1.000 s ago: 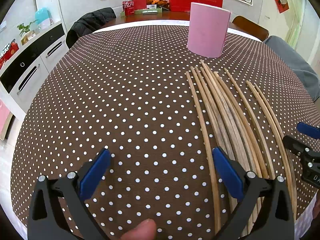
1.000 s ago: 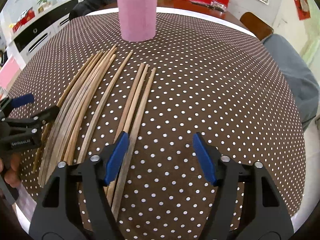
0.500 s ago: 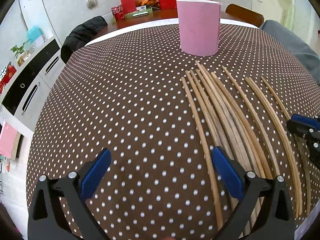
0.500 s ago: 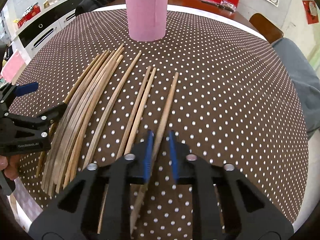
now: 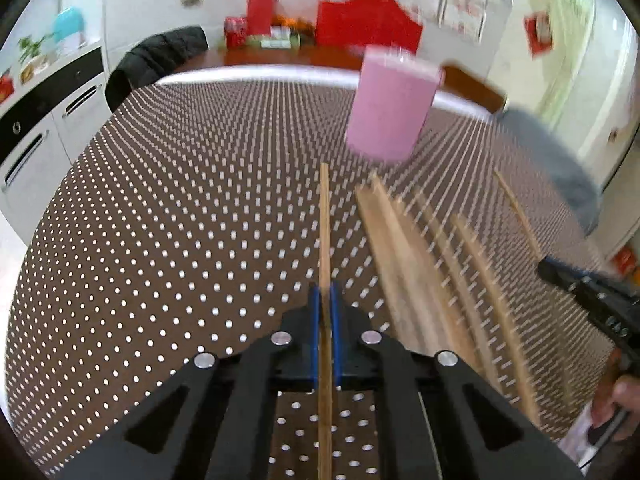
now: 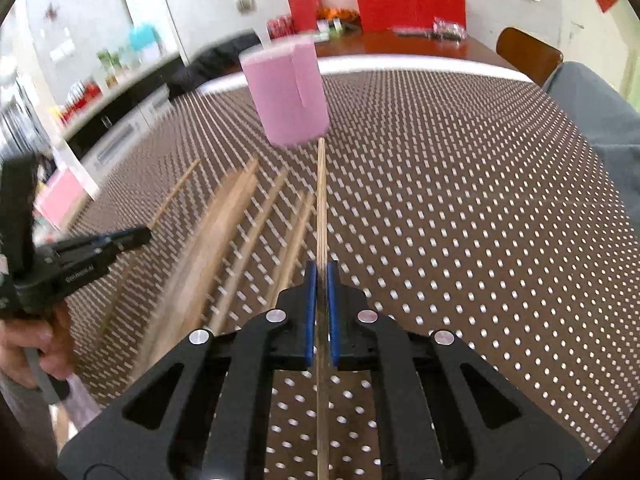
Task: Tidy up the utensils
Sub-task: 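Close the left gripper on one chopstick while the right gripper grasps another chopstick, then lift the left gripper's chopstick over the pink cup while the right gripper does likewise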
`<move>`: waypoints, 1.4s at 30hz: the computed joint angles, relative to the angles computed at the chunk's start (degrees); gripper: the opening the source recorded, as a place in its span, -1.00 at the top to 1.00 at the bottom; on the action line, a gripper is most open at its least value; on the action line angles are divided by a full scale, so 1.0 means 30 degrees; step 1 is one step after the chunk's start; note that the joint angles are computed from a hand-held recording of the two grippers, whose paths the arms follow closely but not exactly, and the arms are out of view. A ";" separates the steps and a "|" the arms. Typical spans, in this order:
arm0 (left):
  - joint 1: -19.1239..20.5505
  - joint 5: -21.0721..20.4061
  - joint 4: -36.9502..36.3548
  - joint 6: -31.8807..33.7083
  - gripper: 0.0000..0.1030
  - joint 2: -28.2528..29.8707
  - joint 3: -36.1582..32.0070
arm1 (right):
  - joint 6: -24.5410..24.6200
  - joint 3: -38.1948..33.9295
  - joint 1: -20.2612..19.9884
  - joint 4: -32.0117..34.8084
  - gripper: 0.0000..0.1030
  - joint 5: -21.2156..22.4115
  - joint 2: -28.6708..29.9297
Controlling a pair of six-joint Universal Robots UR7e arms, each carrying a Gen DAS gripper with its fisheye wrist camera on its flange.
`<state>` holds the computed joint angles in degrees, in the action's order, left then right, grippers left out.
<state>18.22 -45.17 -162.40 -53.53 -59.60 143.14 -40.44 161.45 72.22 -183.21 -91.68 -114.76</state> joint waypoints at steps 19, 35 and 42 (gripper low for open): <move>0.0485 0.1230 -2.0973 1.7939 0.90 0.5627 -0.5737 | 0.2716 -0.5329 0.5690 -0.1980 0.90 0.1770 0.3827; 0.4635 -0.3628 -2.2588 2.1478 0.90 0.8808 -1.2173 | 0.2847 -1.0618 0.7283 -0.2355 0.90 0.1422 0.8094; 0.5873 -0.4086 -2.1732 2.0984 0.90 1.0014 -1.3134 | 0.2548 -1.1115 0.6780 -0.2501 0.89 0.0987 0.9500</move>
